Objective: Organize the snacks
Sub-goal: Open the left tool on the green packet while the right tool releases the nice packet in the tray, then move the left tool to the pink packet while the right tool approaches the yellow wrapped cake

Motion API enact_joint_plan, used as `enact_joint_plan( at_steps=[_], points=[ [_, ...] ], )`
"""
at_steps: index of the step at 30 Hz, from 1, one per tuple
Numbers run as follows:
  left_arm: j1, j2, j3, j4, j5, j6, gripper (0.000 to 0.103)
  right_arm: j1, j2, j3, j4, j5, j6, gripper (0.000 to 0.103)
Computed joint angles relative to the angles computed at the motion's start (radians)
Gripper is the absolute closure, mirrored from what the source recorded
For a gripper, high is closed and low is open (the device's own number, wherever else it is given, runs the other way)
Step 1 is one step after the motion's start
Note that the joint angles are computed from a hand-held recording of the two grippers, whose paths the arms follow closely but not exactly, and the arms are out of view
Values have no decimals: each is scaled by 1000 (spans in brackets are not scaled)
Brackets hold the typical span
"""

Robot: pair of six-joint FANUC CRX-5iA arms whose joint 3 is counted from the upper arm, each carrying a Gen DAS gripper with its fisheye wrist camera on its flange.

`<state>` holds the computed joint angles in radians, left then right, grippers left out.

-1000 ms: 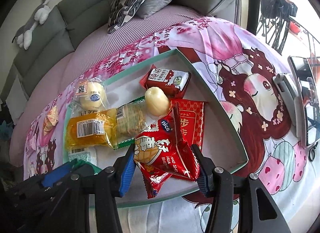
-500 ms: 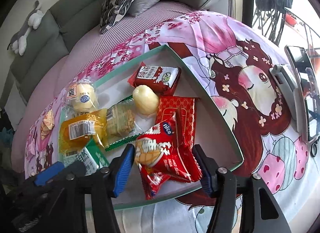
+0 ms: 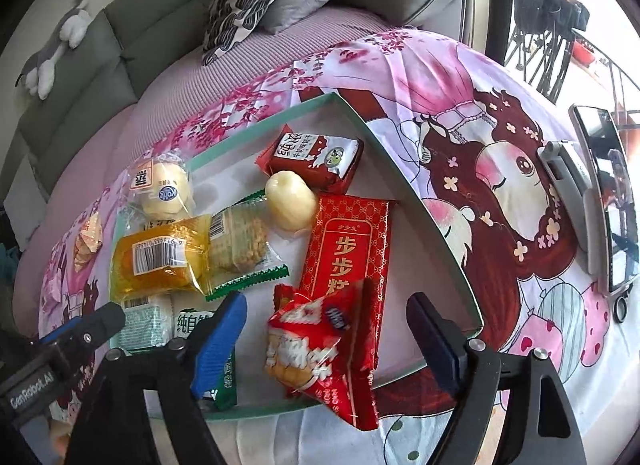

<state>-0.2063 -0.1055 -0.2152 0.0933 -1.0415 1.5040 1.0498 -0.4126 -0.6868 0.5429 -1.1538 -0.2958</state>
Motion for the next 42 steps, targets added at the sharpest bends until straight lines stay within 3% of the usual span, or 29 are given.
enact_joint_plan(
  at_steps=[2,4,8,11,24,34,39,42],
  points=[
    [-3,3,9,-37,3,28,19,0,-1,-2,1,2,-1,15],
    [-11,6,20,-82,3,57,19,3,2,-1,7,-6,-4,0],
    [-15,16,29,-129,0,90,18,8,3,0,19,-9,0,0],
    [-14,21,32,-159,2,117,6,10,11,5,23,-9,10,0],
    [57,15,17,-129,8,102,6,33,61,45,84,-7,27,0],
    [208,19,13,-71,5,53,6,17,153,114,144,71,41,0],
    [306,43,27,-9,7,-11,6,18,243,195,153,11,81,0],
    [347,72,65,-51,7,-28,6,11,280,233,160,-10,104,0]
  ],
)
